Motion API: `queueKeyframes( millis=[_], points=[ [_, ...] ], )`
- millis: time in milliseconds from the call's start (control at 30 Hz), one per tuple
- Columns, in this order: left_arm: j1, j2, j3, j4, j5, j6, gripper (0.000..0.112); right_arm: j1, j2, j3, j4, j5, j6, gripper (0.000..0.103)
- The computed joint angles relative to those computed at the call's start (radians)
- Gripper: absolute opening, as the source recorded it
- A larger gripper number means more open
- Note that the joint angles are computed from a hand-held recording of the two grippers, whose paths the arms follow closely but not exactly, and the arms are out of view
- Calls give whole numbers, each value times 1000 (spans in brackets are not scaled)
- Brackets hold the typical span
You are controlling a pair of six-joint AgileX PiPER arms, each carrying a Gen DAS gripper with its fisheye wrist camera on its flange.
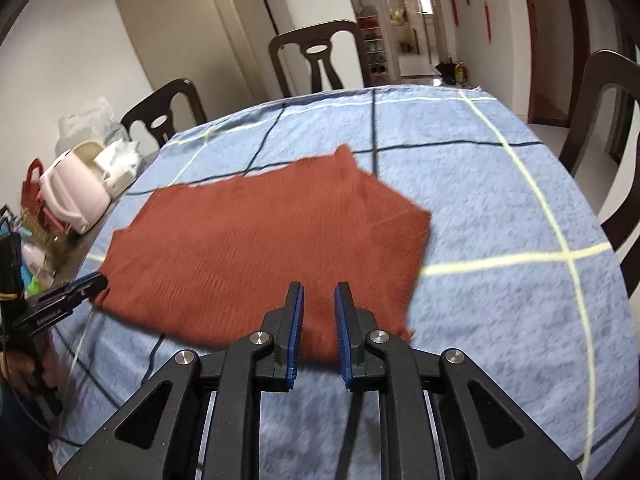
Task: Fold small clothes
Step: 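Move both tools to the folded sweater edge and open them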
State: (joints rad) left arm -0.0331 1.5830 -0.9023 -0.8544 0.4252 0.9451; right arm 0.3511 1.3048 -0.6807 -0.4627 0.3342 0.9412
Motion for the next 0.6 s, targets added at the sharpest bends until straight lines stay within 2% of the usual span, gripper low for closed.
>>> queueKeyframes(
  millis=[67, 133, 200, 333, 467, 600],
  points=[
    [-7, 25, -9, 0, -11, -7, 27, -9, 40, -11, -39, 26, 34, 15],
    [-12, 19, 7, -32, -32, 29, 27, -29, 53, 9, -28, -24, 16, 15],
    [-17, 11, 16, -28, -40, 27, 27, -21, 43, 22, -76, -27, 57, 15],
    [-17, -6, 17, 20, -31, -25, 27, -39, 18, 18, 40, -19, -45, 15],
    [-20, -31, 34, 42, -44, -44, 27, -22, -8, 21, -22, -9, 19, 17],
    [-31, -21, 45, 38, -70, -27, 27, -40, 32, 17, 28, -20, -48, 17]
  ],
)
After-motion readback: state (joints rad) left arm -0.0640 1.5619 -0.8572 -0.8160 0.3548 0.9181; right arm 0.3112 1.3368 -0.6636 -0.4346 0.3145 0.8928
